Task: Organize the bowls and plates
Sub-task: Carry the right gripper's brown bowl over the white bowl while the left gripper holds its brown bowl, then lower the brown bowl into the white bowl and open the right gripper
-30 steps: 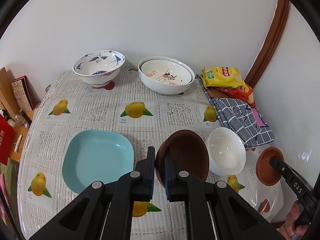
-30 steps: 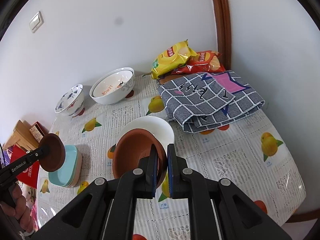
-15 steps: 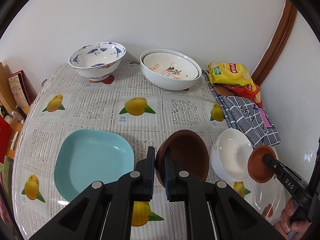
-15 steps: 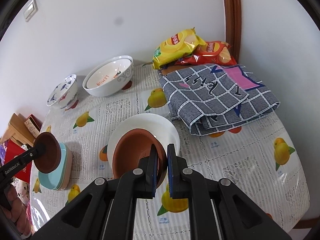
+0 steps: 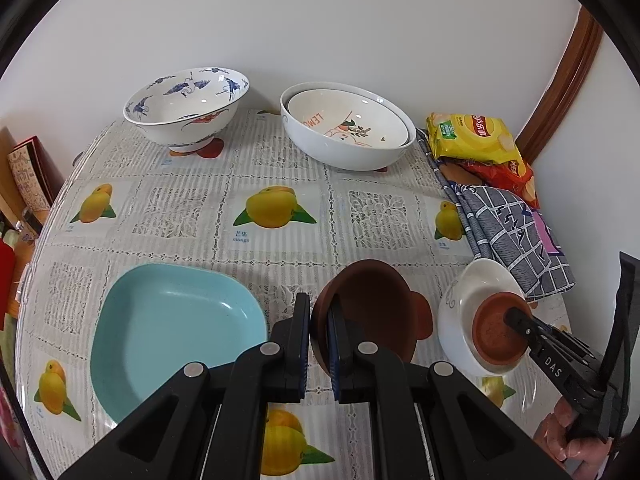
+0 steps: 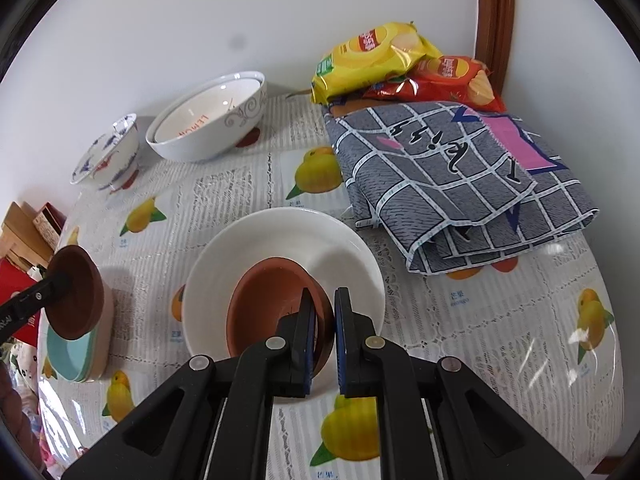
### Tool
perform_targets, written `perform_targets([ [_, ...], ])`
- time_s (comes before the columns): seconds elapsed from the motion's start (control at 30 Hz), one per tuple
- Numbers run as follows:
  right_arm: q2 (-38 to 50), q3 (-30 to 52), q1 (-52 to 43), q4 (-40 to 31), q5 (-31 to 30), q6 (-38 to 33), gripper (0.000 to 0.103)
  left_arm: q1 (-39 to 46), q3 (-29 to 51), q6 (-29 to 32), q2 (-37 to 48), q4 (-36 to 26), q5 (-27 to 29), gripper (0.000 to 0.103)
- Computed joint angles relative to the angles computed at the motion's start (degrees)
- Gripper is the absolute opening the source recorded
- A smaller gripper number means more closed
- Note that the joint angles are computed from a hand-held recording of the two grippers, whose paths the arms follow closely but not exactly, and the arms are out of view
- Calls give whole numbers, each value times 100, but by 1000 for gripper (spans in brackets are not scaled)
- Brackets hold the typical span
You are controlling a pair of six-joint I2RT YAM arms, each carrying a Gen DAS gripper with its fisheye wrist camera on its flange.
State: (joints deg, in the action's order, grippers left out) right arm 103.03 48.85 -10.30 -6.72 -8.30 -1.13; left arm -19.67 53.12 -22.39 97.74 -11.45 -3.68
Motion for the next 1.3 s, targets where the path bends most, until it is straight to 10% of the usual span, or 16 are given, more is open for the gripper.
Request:
perform_targets([
  [1.3, 949, 623, 739, 44, 1381, -465, 13, 33, 393, 75, 615, 32, 204, 9],
])
